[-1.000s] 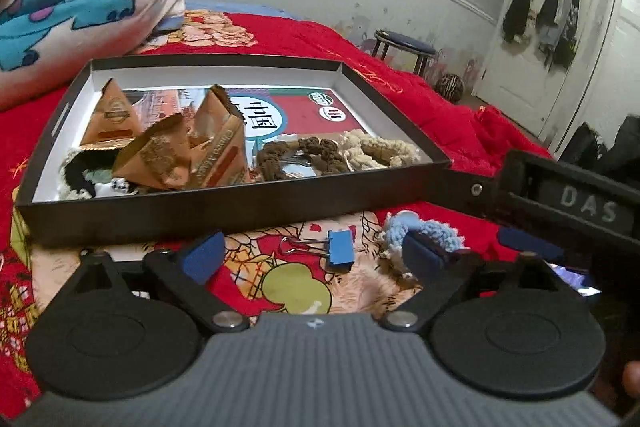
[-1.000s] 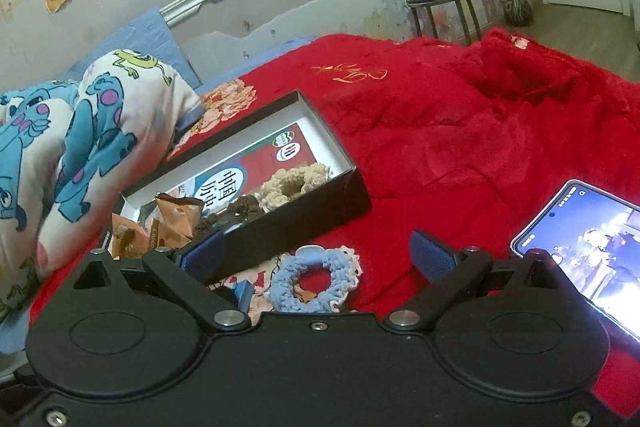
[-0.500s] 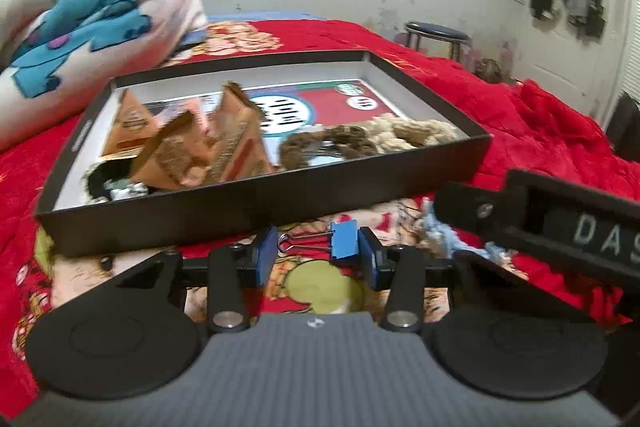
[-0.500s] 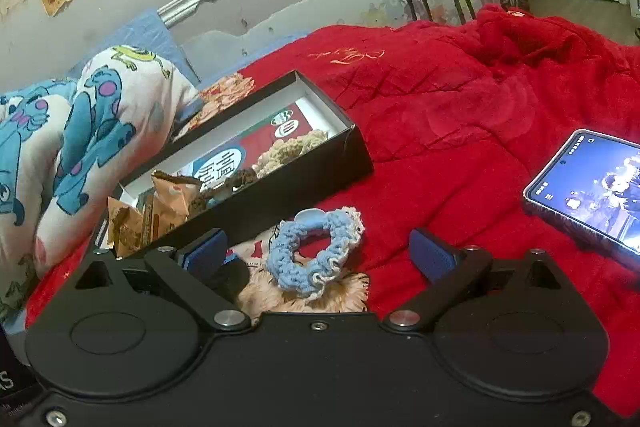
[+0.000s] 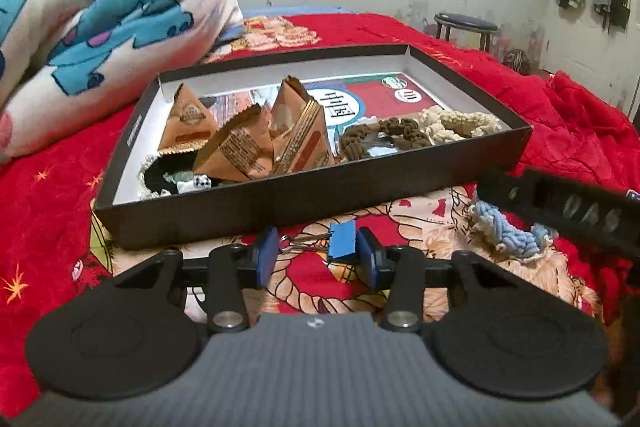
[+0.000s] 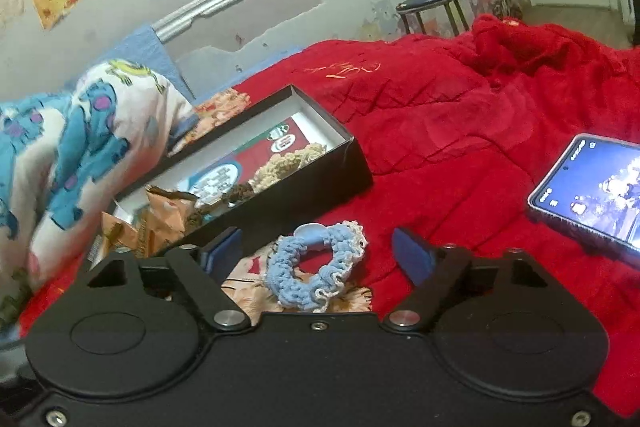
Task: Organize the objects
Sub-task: 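Grasp the blue binder clip with the left tool while the right grasps the blue scrunchie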
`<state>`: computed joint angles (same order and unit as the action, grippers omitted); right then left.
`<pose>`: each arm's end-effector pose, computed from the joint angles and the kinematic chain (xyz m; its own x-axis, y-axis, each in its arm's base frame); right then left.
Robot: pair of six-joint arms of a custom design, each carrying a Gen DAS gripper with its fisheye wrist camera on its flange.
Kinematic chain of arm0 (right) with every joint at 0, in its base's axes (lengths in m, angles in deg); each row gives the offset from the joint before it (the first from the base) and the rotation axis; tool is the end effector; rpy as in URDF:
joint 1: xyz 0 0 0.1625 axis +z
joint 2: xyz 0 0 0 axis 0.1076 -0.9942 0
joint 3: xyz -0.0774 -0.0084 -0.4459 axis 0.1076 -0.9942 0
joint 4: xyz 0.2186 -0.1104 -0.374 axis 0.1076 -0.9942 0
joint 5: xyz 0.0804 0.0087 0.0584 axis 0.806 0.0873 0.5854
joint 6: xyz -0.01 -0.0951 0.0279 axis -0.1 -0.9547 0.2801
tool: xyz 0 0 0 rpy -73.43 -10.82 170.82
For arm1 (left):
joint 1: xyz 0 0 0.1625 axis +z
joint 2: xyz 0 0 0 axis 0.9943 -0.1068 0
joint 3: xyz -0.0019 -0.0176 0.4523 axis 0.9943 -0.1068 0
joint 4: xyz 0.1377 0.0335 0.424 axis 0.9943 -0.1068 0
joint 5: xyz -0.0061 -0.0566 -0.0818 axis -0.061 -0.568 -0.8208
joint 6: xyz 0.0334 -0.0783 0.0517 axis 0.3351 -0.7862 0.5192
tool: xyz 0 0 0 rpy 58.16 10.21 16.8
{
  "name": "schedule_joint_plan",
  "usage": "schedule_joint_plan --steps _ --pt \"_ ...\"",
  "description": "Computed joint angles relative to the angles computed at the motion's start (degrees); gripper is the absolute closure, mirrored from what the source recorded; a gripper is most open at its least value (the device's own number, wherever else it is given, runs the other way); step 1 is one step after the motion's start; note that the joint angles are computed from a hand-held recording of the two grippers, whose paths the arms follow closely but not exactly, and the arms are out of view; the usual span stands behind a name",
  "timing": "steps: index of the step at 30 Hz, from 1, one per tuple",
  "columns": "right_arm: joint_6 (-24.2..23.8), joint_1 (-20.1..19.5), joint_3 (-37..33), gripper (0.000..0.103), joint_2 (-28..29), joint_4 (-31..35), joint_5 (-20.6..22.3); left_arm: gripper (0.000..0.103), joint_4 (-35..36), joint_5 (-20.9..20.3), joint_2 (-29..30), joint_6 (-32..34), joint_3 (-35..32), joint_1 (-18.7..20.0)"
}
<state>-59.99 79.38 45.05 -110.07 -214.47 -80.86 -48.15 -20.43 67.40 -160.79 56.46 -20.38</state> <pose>0.0537 -0.7827 0.0905 -0.9245 0.0915 0.3701 -0.2791 0.4986 -0.8206 -0.1707 -0.7990 0.0022 -0.6829 0.0823 -0.7259 0.6143 0.6025 -0.5096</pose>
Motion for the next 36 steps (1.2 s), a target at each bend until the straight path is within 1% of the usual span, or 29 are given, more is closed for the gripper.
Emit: schedule_joint_plan --steps 1,4,7,9,10,11,12,13,14,15,17,20,21,22,25,36 --pt "-0.9 0.0 -0.2 0.034 0.0 1.5 0.3 0.056 -0.1 0.0 0.0 0.0 0.0 0.0" --pt "-2.6 -0.3 -0.6 0.034 -0.1 4.7 2.2 0.056 0.5 -0.5 0.3 0.0 -0.6 -0.1" --pt "-2.7 -0.6 -0.2 0.036 -0.3 4.9 3.8 0.056 1.6 -0.8 0.8 -1.1 -1.8 -0.1" --pt "-2.4 -0.7 -0.1 0.043 -0.4 5.2 4.0 0.056 1.9 -1.0 0.9 -1.5 -2.2 0.0" --pt "-2.4 -0.7 -0.2 0.050 -0.4 5.7 3.8 0.056 2.1 -1.1 1.0 -1.7 -2.3 0.0" --pt "-2.6 -0.7 -0.3 0.052 -0.5 6.2 3.7 0.057 2.2 -1.3 1.0 -1.9 -2.5 0.0" --pt "-3.0 -0.7 -0.3 0.054 -0.5 6.6 3.8 0.058 2.7 -1.4 1.2 -2.3 -2.9 0.0" --pt "-3.4 -0.7 -0.3 0.058 -0.5 7.3 4.0 0.069 3.3 -1.1 1.3 -2.8 -3.3 0.0" --pt "-3.7 -0.7 -0.4 0.063 -0.5 7.7 4.0 0.071 3.5 -1.0 1.3 -2.9 -3.4 0.0" --pt "-3.8 -0.7 -0.4 0.065 -0.5 7.6 3.8 0.073 3.4 -1.0 1.3 -2.5 -3.4 -0.1" --pt "-3.9 -0.8 -0.2 0.075 -0.7 7.8 4.2 0.078 2.6 -1.0 1.1 -1.1 -2.9 -0.2" --pt "-4.1 -1.0 0.2 0.084 -1.1 8.6 5.3 0.082 2.0 -1.2 1.2 0.4 -2.6 -0.4" --pt "-4.2 -1.1 0.3 0.086 -1.1 8.9 5.6 0.084 2.1 -0.9 1.1 0.3 -2.5 -0.4" --pt "-4.3 -1.1 0.4 0.086 -1.1 8.7 5.7 0.086 2.2 -0.7 1.0 0.0 -2.4 -0.4" --pt "-4.2 -1.3 1.0 0.090 -1.2 7.3 6.8 0.086 2.4 -0.5 0.8 -0.6 -2.1 -0.4" --pt "0.2 -2.8 3.0 0.090 -2.3 3.5 10.7 0.087 -1.8 -0.7 -0.6 2.0 1.2 -0.7"
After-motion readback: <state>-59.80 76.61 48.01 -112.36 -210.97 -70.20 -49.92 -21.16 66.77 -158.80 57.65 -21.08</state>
